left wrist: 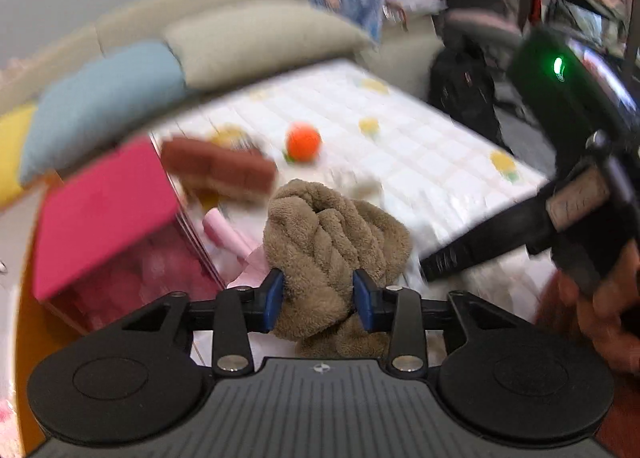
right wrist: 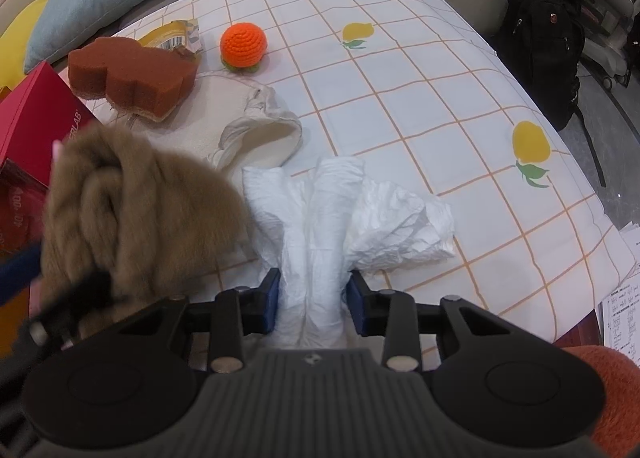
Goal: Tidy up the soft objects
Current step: 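Lift the white cloth with the right gripper while the left lifts the brown towel toward the box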
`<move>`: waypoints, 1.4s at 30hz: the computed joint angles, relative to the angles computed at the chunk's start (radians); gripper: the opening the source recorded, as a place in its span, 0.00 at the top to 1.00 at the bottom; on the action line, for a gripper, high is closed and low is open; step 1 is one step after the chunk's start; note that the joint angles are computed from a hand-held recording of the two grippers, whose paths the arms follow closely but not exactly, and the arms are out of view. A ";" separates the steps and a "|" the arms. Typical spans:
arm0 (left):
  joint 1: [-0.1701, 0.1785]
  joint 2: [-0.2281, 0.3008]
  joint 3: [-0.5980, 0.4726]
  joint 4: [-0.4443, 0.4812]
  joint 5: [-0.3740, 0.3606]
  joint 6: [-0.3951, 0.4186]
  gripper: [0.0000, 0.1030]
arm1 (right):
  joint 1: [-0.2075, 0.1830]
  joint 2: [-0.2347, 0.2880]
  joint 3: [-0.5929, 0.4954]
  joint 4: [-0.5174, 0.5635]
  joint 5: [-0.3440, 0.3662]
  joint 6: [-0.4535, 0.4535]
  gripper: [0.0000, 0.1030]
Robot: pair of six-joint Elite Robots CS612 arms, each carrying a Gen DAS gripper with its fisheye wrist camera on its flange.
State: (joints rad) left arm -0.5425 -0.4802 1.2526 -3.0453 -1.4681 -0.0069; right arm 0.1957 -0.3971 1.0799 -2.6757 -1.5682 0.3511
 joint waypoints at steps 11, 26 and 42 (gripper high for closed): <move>0.009 0.025 -0.034 -0.037 0.009 0.040 0.23 | -0.001 0.002 0.000 -0.004 0.005 -0.004 0.66; 0.041 0.078 -0.171 0.185 -0.120 -0.078 0.62 | -0.004 0.002 0.002 -0.008 0.016 0.000 0.66; 0.049 -0.010 -0.001 -0.109 -0.130 -0.149 0.69 | 0.003 -0.046 0.087 -0.123 -0.001 0.011 0.76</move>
